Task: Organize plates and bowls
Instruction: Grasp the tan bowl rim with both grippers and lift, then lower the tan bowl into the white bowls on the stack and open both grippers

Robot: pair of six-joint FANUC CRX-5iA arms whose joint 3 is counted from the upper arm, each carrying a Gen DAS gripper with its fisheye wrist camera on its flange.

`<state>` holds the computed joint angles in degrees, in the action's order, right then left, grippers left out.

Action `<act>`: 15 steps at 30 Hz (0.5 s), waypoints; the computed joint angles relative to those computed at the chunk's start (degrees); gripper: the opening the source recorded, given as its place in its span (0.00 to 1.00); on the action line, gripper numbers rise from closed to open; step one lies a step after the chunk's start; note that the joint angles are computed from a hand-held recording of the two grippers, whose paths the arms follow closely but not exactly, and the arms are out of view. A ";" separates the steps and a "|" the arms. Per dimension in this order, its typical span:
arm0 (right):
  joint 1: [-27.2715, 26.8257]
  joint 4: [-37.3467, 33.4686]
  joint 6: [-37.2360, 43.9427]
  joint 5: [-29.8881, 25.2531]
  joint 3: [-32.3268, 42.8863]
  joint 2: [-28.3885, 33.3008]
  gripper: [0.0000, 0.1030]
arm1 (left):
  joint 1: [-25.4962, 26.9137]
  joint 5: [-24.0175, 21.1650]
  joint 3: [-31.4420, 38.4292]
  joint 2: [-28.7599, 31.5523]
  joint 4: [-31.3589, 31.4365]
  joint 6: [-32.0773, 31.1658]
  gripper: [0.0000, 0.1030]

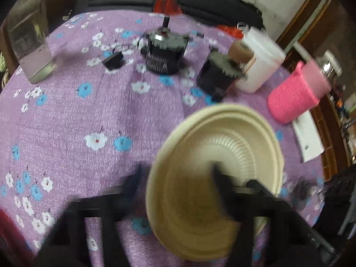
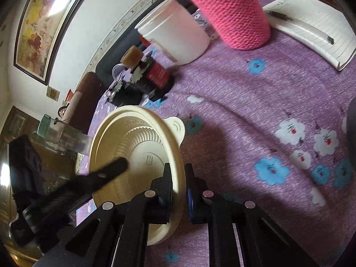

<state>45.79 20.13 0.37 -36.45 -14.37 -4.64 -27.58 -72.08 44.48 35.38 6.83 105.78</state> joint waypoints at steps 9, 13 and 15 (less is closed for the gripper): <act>4.61 7.77 -2.06 -0.56 1.57 0.04 0.12 | -1.35 1.06 -10.19 -13.25 -10.20 3.59 0.17; 9.01 14.40 -5.27 1.92 1.94 -0.72 0.13 | -0.21 2.39 -17.81 -23.23 -12.85 4.60 0.17; 11.64 17.95 -6.88 1.90 2.96 -0.20 0.13 | 0.38 2.71 -21.45 -28.45 -15.15 5.28 0.17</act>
